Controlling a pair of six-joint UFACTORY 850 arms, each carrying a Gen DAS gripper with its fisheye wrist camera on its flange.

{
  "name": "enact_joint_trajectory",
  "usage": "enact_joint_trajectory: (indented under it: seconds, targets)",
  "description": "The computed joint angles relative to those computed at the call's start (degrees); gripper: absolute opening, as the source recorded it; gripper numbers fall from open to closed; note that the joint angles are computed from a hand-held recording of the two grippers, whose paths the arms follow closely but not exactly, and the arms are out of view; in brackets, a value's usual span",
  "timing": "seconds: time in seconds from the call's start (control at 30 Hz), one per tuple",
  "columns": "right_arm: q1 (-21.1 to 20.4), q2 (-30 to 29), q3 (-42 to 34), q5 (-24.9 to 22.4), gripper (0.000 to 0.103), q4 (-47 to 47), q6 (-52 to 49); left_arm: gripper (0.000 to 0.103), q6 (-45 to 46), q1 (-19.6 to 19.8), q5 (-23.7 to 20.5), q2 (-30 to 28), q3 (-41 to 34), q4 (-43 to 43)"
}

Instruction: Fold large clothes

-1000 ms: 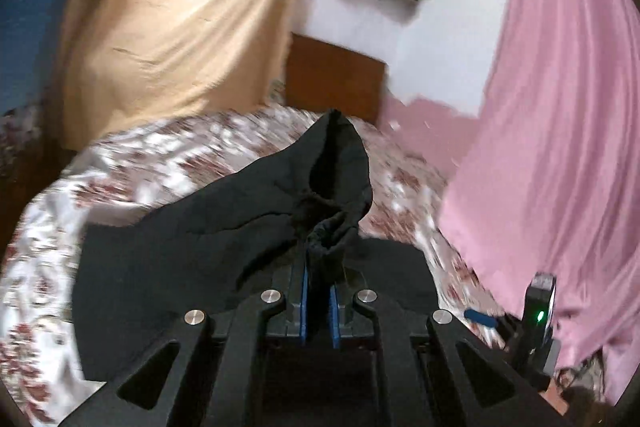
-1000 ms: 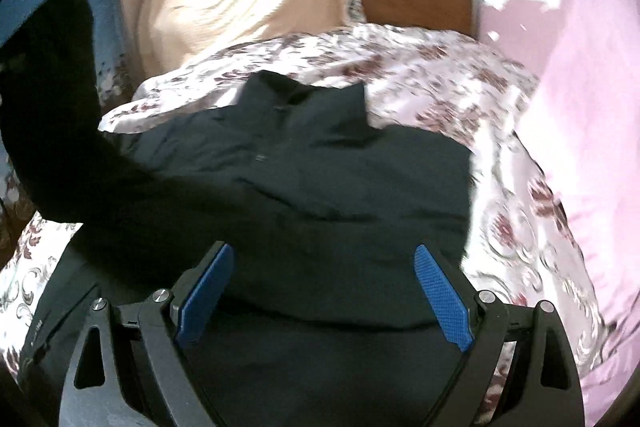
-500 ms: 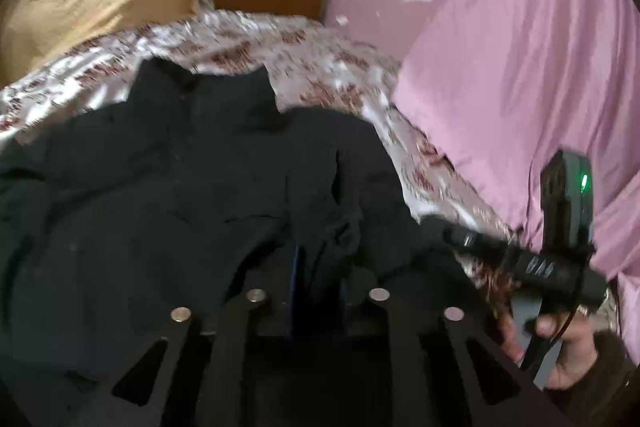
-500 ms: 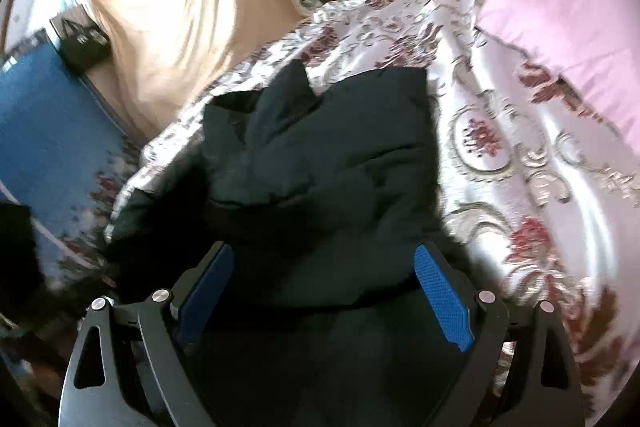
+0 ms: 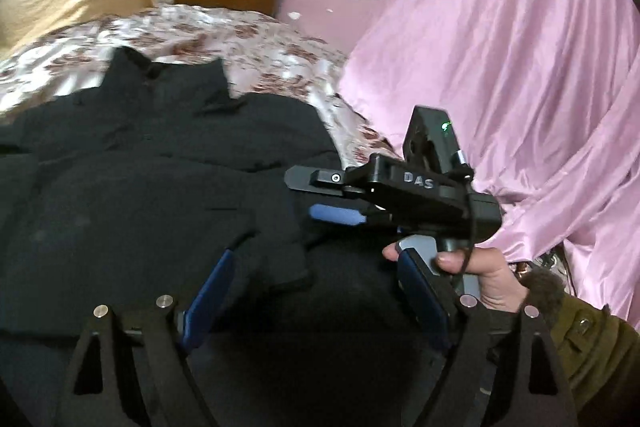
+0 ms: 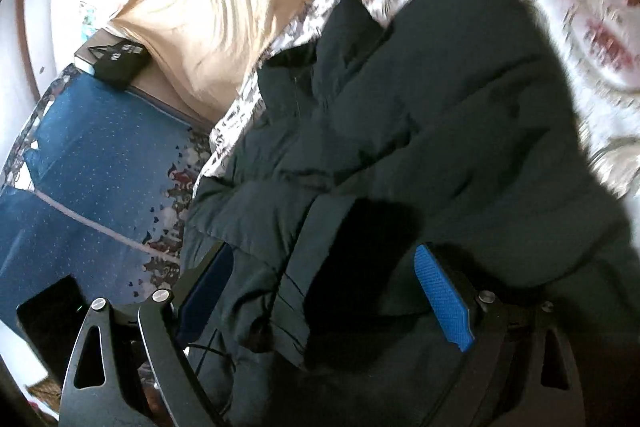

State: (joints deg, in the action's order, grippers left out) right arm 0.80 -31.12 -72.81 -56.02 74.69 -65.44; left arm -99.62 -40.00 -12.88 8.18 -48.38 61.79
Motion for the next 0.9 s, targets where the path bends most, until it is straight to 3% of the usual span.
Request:
enact_joint_trajectory:
  seconds: [0.13,0.2,0.27,0.33,0.43,0.6,0.73,0.9]
  targets:
    - [2.30,0.50,1.19,0.34,0.071,-0.48,0.85,0.084,3.15,-2.37,-13.22,5.27,2.06,-7.07]
    - [4.03,2.29,2.81,5.01,0.058,-2.02,1.56,0.084,4.33,-1.76,-17.59,8.22,3.43,-12.62]
    - [5.15,3.67,3.63,8.86,0.017,-3.75,2.90,0.084,4.37,-0.76,-21.29,12.07,5.34,-16.57]
    - [5.30,4.95,4.05,10.61,0.004,-3.79,4.01,0.084,3.80,-0.23,-24.85,15.58,6.98,-17.02]
    - [5.57,8.89,5.66,13.42,0.003,-1.97,0.41,0.084,3.88,0.60,-29.46,20.35,9.04,-16.03]
    - [4.88,12.46,3.95,14.87,0.003,-2.57,-0.56,0.087,5.50,3.68,-32.15,25.39,11.44,-16.74]
    - [3.32,12.64,0.37,19.15,0.003,-6.69,3.09,0.088,6.82,6.32,-32.00,25.54,11.99,-15.24]
    - [1.04,8.69,-4.34,25.12,0.003,-15.47,10.56,0.089,8.59,12.95,-29.87,20.10,11.30,-11.50]
